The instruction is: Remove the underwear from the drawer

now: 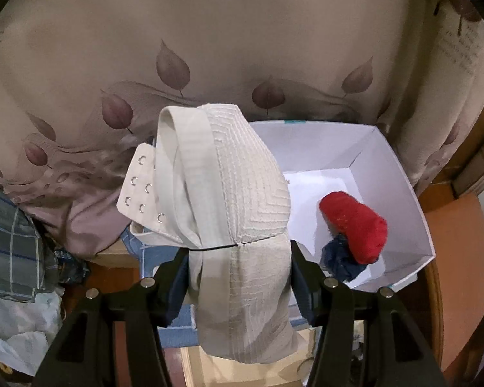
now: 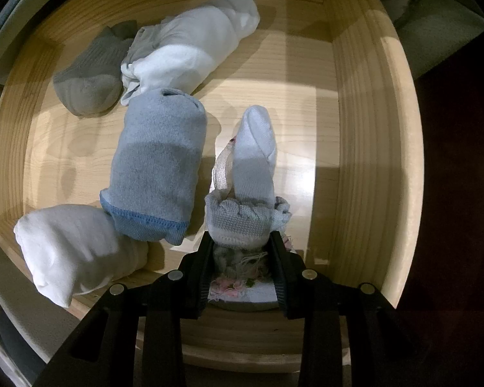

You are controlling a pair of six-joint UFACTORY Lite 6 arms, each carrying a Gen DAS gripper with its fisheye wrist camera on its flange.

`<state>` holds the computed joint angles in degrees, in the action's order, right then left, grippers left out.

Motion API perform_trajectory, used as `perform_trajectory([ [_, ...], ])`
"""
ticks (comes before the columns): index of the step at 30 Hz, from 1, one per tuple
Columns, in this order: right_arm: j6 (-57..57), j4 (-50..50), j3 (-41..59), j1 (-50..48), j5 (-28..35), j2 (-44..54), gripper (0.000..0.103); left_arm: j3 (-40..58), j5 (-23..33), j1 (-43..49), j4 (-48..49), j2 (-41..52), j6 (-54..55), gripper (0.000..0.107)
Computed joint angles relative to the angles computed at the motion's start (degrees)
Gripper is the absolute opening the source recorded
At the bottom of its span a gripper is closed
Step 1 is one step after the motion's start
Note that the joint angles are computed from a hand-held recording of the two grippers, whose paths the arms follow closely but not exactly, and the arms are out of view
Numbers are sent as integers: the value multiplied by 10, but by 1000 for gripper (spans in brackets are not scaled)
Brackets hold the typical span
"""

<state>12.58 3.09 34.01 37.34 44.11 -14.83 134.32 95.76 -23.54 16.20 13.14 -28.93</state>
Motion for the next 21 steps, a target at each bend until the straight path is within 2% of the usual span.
perform_trajectory([
  [5,3,0,1,1,0,0,31,-130,-76,48,-62,-51,-3,58],
  [14,4,-1,3,2,1,2,31,-155,-90,50,-60,-51,-12,63],
  [21,4,-2,3,2,1,1,31,-139,-78,49,-60,-55,3,66],
])
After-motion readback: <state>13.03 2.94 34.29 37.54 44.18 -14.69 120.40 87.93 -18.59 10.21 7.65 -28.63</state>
